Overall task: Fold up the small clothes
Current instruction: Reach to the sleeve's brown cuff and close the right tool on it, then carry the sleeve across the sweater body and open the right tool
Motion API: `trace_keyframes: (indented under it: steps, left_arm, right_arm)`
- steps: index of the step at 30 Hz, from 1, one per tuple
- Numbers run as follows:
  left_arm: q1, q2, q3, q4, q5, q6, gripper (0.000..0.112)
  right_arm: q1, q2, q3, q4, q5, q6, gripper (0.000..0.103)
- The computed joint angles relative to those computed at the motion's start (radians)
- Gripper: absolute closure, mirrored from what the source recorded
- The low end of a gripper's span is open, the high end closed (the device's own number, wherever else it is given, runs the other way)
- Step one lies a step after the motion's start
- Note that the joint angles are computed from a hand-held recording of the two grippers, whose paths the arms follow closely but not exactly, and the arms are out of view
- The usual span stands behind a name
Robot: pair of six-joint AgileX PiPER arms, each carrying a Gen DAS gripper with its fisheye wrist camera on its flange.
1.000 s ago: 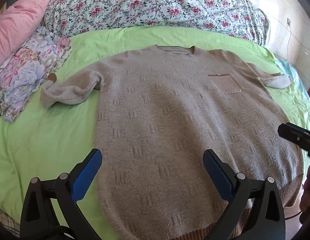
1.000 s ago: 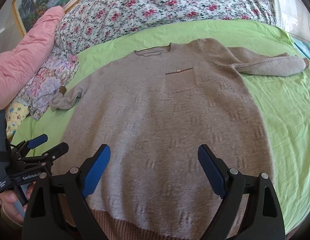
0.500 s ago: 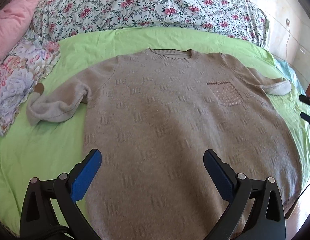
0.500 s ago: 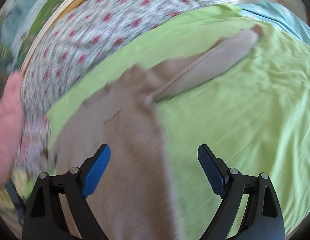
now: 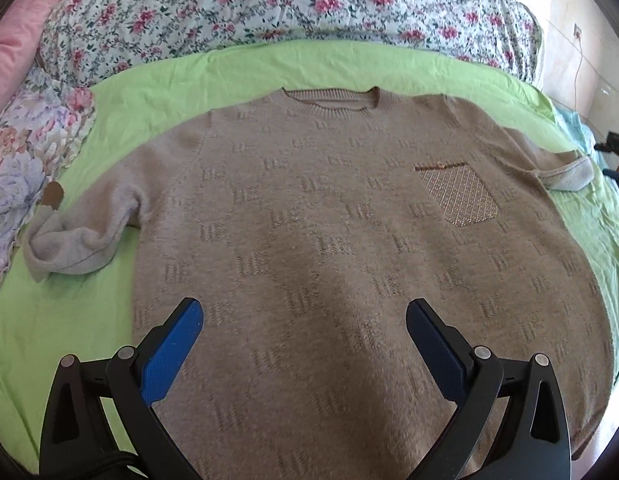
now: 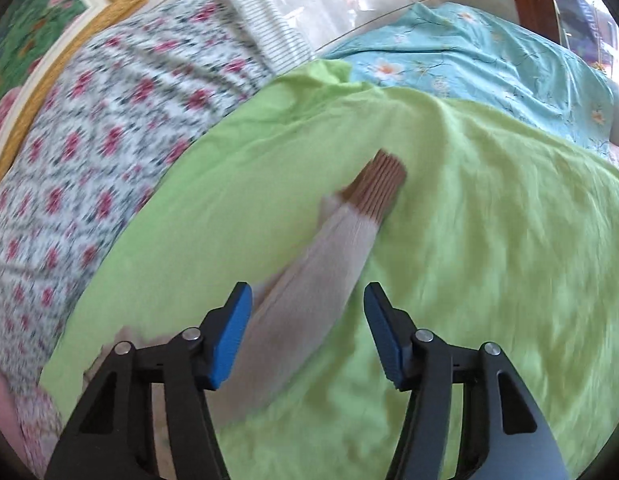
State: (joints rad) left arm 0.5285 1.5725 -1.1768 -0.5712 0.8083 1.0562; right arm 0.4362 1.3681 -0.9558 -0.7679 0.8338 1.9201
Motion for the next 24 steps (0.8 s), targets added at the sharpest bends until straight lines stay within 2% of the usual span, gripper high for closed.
trace_keyframes:
  steps: [3, 5, 6, 7, 9, 12, 15, 17, 19, 22, 24]
  left_arm:
    - [-0.032, 0.034, -0.011, 0.037, -0.019, -0.043, 0.011]
    - [-0.055, 0.060, -0.021, 0.061, -0.037, -0.076, 0.011]
    - [-0.058, 0.070, -0.027, 0.067, -0.036, -0.084, 0.011]
    - [-0.065, 0.083, -0.036, 0.075, -0.037, -0.097, 0.011]
    - [-0.074, 0.100, -0.047, 0.077, -0.033, -0.105, 0.011]
    - [-0.076, 0.112, -0.056, 0.060, -0.026, -0.094, 0.011]
    - [-0.064, 0.118, -0.067, 0.027, -0.002, -0.076, 0.011]
    - [-0.043, 0.118, -0.077, 0.000, 0.028, -0.064, 0.011]
    - [-0.012, 0.119, -0.091, -0.020, 0.074, -0.056, 0.011]
    - [0.041, 0.131, -0.126, -0.053, 0.137, -0.045, 0.011]
    - [0.075, 0.139, -0.148, -0.068, 0.172, -0.037, 0.011]
  right_arm:
    - [-0.141, 0.015, 0.013, 0.065, -0.079, -0.084, 0.044]
    - [-0.229, 0.042, 0.024, 0.132, -0.158, -0.156, 0.052]
    - [-0.254, 0.051, 0.029, 0.165, -0.185, -0.193, 0.060]
    - [-0.265, 0.058, 0.034, 0.178, -0.198, -0.211, 0.076]
    - [-0.238, 0.050, 0.041, 0.128, -0.161, -0.169, 0.091]
    - [-0.092, -0.035, 0.079, -0.081, -0.070, 0.040, 0.092]
    - [0.042, -0.057, 0.034, -0.217, -0.031, 0.117, 0.093]
    - [0.166, -0.027, -0.053, -0.294, -0.014, 0.122, 0.093]
    - [0.250, 0.040, -0.160, -0.330, -0.041, 0.090, 0.093]
    - [0.322, 0.194, -0.352, -0.352, -0.190, 0.026, 0.093]
    - [0.337, 0.324, -0.504, -0.276, -0.310, -0.084, 0.093]
